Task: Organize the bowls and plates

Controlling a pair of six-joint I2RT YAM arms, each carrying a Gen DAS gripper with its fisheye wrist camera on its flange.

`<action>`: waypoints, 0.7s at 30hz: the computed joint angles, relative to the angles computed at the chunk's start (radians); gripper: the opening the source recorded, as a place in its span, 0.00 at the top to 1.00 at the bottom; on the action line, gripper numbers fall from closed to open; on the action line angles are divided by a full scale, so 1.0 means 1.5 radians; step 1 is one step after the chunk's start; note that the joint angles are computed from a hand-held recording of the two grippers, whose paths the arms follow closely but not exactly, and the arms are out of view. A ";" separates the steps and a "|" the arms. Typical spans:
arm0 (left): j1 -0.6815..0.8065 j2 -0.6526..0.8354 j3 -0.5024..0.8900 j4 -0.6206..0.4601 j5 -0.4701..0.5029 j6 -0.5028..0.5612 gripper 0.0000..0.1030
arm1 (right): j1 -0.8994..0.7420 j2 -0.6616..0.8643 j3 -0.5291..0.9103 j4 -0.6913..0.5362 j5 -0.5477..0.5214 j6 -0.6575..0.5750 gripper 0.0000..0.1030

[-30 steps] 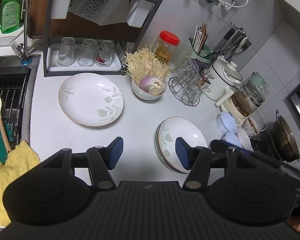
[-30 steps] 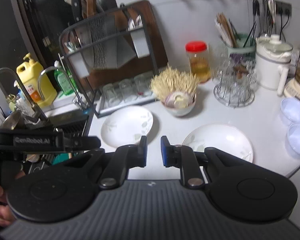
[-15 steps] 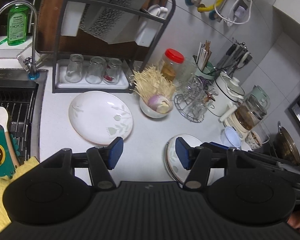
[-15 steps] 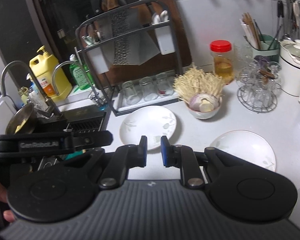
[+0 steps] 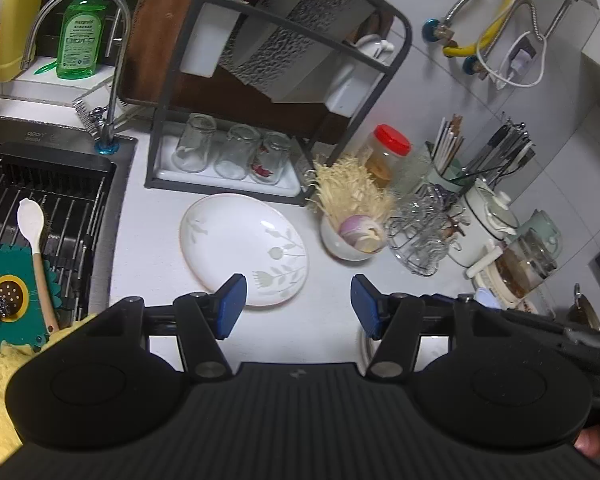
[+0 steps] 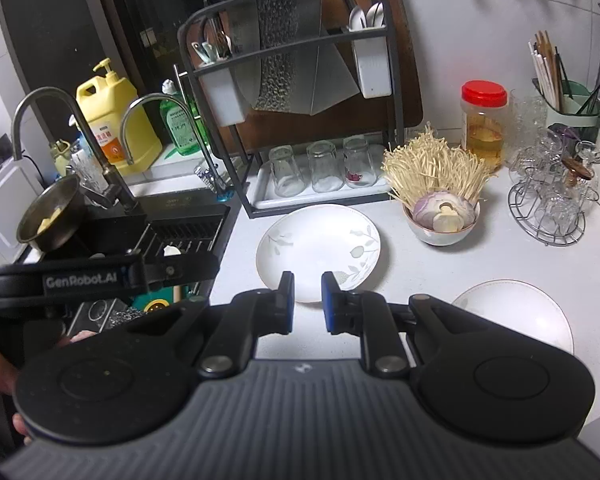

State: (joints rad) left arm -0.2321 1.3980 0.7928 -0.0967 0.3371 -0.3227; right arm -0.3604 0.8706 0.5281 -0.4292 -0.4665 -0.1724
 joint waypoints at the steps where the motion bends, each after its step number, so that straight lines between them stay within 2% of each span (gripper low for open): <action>1: 0.001 0.008 0.001 0.005 -0.001 0.010 0.38 | 0.008 0.010 0.000 0.009 0.011 -0.002 0.82; 2: 0.001 0.014 0.002 0.009 -0.006 0.021 0.37 | 0.013 0.024 0.003 0.016 0.015 -0.007 0.81; 3: -0.002 0.019 0.002 0.014 -0.016 0.027 0.36 | 0.012 0.040 0.006 0.020 0.009 -0.013 0.74; 4: -0.006 0.028 0.005 0.019 -0.030 0.028 0.35 | 0.006 0.058 0.011 0.024 -0.002 -0.019 0.60; 6: -0.009 0.051 0.016 0.020 -0.044 0.022 0.34 | -0.003 0.096 0.021 0.034 -0.013 -0.028 0.49; 9: -0.020 0.095 0.044 0.017 -0.062 -0.001 0.32 | -0.017 0.164 0.046 0.042 -0.026 -0.044 0.48; 12: -0.030 0.152 0.078 0.022 -0.067 -0.017 0.25 | -0.043 0.243 0.065 0.076 -0.056 -0.057 0.48; 16: -0.049 0.223 0.126 0.033 -0.107 -0.037 0.24 | -0.064 0.369 0.116 0.117 -0.075 -0.071 0.48; 21: -0.047 0.311 0.202 0.030 -0.146 -0.072 0.24 | -0.067 0.514 0.212 0.144 -0.062 -0.081 0.48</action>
